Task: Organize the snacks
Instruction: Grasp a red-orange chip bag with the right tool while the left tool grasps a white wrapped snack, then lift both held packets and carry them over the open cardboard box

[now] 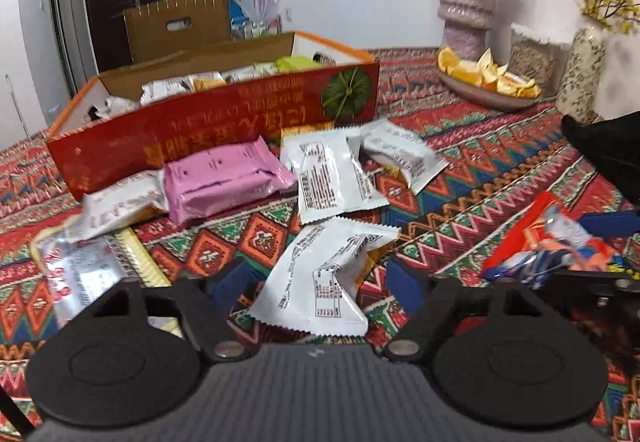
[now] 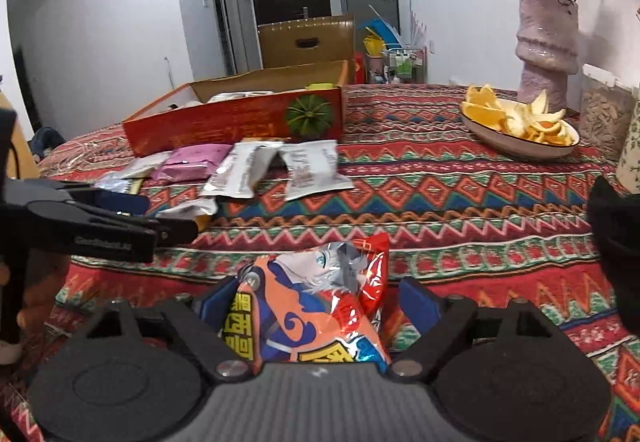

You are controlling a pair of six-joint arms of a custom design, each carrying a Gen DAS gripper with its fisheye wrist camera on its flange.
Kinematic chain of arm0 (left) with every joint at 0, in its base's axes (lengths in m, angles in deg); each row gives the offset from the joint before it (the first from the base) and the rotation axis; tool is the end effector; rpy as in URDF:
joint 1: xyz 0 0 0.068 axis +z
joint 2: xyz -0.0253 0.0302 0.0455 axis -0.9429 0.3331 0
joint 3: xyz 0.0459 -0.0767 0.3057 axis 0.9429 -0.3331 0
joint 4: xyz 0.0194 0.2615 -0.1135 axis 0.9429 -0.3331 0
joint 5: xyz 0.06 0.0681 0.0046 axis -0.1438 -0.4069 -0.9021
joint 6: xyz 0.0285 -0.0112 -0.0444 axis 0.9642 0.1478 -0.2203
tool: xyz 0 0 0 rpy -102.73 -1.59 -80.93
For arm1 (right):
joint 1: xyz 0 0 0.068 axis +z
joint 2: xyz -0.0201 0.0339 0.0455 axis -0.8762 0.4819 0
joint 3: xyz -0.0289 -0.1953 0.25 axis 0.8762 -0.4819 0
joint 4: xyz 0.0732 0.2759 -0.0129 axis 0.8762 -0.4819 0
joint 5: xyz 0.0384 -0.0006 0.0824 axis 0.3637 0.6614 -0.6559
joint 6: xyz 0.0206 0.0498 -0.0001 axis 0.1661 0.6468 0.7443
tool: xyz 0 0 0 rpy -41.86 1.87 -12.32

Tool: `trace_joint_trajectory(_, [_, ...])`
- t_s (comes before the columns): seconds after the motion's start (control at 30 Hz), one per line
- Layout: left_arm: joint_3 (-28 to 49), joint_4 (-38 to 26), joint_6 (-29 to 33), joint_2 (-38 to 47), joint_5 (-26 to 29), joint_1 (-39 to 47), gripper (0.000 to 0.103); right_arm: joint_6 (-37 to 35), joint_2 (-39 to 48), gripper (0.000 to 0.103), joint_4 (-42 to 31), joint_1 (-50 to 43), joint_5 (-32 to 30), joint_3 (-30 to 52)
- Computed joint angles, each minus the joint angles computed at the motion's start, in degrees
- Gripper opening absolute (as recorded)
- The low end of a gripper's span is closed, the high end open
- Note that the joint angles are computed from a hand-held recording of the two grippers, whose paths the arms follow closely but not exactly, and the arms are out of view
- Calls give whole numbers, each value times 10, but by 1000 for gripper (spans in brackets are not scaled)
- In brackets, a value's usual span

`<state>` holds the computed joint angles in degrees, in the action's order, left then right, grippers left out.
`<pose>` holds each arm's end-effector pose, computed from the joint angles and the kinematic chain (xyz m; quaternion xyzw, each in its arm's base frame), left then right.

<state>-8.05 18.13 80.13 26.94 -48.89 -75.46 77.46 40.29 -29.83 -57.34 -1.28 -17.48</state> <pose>0.3286 -0.0347 0.1002 0.1613 0.8976 -0.0621 0.4054 0.2614 0.0244 0.1147 -0.0626 0.8958 0.1036 0.4277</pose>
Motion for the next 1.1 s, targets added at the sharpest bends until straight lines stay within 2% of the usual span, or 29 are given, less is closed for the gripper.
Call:
trace_joint_trajectory(0.03, [-5,14,-1,4,4,1,66,-4,1,86,2,-2,-4,-2])
trace_joint_trajectory(0.07, [-10,26,-2,5,6,2,53,-6,1,86,5,-3,-11,-4])
trace_joint_trajectory(0.1, [-15,33,-1,3,9,2,50,-4,3,87,13,-5,-20,-8])
trace_joint_trajectory(0.2, [-31,28,0,-18,2,-1,42,0,9,83,27,-5,-36,-17])
trace_joint_trajectory(0.23, [-41,22,1,-32,-4,-4,41,2,6,75,26,0,-31,-20])
trace_joint_trajectory(0.3, [-67,6,-7,-68,-19,-10,38,2,-2,72,32,7,-20,-31])
trace_joint_trajectory(0.33, [-86,5,-13,-89,-15,-10,34,3,-8,67,31,6,-22,-35])
trace_joint_trajectory(0.53, [-203,-21,-67,-250,17,14,33,5,-70,61,17,8,-29,-83])
trace_joint_trajectory(0.67, [-251,-104,-79,-396,58,60,33,11,-138,58,-11,23,-25,-117])
trace_joint_trajectory(0.8, [-265,-202,-64,-519,92,116,33,24,-216,57,-43,48,-11,-144])
trace_joint_trajectory(0.93, [-266,-258,-53,-588,116,156,33,38,-274,57,-72,74,4,-153])
trace_joint_trajectory(1.1, [-262,-268,-48,-600,137,187,33,49,-306,57,-90,88,20,-153])
